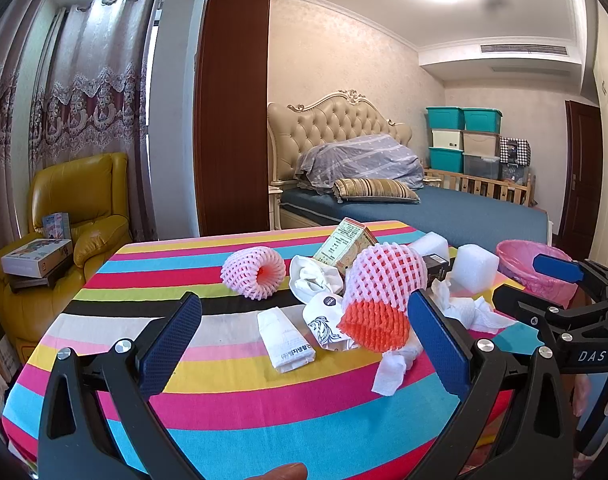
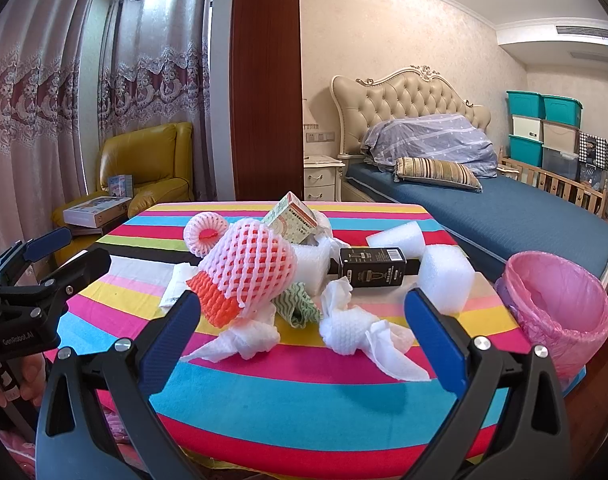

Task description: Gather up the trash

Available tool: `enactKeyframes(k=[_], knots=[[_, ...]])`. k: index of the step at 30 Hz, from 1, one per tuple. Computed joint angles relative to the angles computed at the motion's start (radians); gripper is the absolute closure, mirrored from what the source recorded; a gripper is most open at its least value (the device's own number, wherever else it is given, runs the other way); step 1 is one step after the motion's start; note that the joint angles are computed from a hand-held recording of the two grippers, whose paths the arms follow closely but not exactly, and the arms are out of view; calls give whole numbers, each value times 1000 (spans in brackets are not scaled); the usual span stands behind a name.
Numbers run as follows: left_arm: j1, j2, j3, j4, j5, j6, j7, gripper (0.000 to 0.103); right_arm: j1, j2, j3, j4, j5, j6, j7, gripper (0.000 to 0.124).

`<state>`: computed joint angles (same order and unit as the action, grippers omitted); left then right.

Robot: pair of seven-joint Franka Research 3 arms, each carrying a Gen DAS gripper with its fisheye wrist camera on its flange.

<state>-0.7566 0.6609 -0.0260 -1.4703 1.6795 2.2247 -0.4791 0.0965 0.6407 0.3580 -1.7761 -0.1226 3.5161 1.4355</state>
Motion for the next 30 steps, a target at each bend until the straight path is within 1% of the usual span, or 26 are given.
enactKeyframes(k=[5,9,12,13,16,17,18,20,23,25,26,27,30], knots=[[-1,1,0,2,-1,-1,3,7,7,-7,-6,-2,11,-16,-6,25],[-3,1,2,0,4,-5,2,7,-6,-8,9,-1,14,-33,-6,25],[-4,1,2,-1,7,-7,3,7,0,-15,4,-2,27,-53,-17,25],[-4,2,2,0,7,-8,4,7,-10,-14,17,-2,28,-59,-16,25],[-4,1,2,-3,12,-9,1,7,-13,-11,21,-9,33,-36,-27,25],[0,0,-1,-5,2,-5,12,7,-14,9,22,-7,21,30,-36,25],[1,-1,-2,-5,0,-4,12,7,-13,15,19,-5,10,50,-30,25],[8,-1,-7,-3,-23,7,33,7,-6,9,8,-6,2,34,-10,25],[10,-1,-6,-3,-34,15,36,7,1,8,-3,-11,-4,41,7,25],[12,1,-6,0,-43,22,38,7,13,-1,-19,-10,2,12,11,25],[18,1,-10,1,-59,29,50,7,16,0,-21,-11,5,15,10,25],[22,2,-12,4,-74,36,61,7,25,-8,-32,-10,14,-8,7,25],[19,7,-6,9,-83,44,68,7,31,-1,-39,-1,27,-10,-7,25]])
